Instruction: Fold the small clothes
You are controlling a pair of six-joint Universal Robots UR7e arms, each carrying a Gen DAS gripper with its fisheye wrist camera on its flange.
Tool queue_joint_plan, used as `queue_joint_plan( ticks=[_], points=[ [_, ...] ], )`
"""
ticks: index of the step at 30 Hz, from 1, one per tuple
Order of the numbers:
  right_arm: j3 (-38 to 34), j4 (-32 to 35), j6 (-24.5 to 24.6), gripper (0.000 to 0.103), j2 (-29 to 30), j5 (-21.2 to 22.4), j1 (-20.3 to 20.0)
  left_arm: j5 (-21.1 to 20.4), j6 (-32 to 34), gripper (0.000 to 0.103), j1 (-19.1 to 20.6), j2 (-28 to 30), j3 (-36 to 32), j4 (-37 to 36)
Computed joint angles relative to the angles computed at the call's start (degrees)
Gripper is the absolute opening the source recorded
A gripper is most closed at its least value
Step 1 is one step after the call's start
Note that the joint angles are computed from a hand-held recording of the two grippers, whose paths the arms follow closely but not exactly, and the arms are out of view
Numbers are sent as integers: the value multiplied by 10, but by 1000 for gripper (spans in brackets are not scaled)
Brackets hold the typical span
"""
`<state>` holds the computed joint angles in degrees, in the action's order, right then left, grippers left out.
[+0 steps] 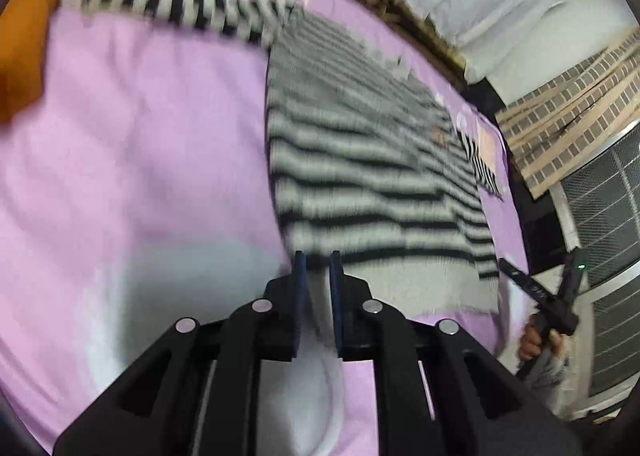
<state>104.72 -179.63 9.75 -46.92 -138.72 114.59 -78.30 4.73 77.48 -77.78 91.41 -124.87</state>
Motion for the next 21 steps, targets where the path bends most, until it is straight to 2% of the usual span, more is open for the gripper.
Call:
queue_joint_plan(
  ticks=[2, 4, 5, 6, 11, 12, 13, 15, 16, 18, 20, 21],
  points=[
    [-32, -24, -47, 36, 18, 18, 1, 0, 13, 11, -15, 16, -19, 1],
    [-72, -25, -78, 36, 44, 46, 0, 7, 23, 19, -36, 47, -42, 1],
    [-96, -10, -85, 36, 59, 64, -1, 9, 23, 25, -44, 68, -58, 3],
    [-112, 5, -87, 36, 69, 75, -2, 8, 22, 27, -50, 90, -74, 10],
    [-183, 109, -103, 36, 134, 114, -3, 50, 5, 29, -57, 151, -104, 62],
    [-184, 125, -104, 36, 143, 118, -4, 67, 9, 30, -55, 153, -99, 71],
    [-184, 117, -114, 37, 153, 102, -1, 73, 17, 29, -53, 149, -88, 62],
    [-179, 68, -171, 37, 170, 66, 11, 74, 51, 29, -52, 130, -55, 26],
    [-185, 74, -177, 37, 171, 56, 16, 86, 57, 29, -56, 118, -43, 26],
    [-190, 74, -167, 37, 163, 80, 16, 86, 45, 32, -60, 108, -40, 30],
    [-207, 73, -175, 38, 165, 85, 19, 80, 46, 49, -64, 104, -47, 27],
    [-218, 67, -186, 38, 169, 81, 20, 94, 59, 53, -72, 105, -43, -5]
  ],
)
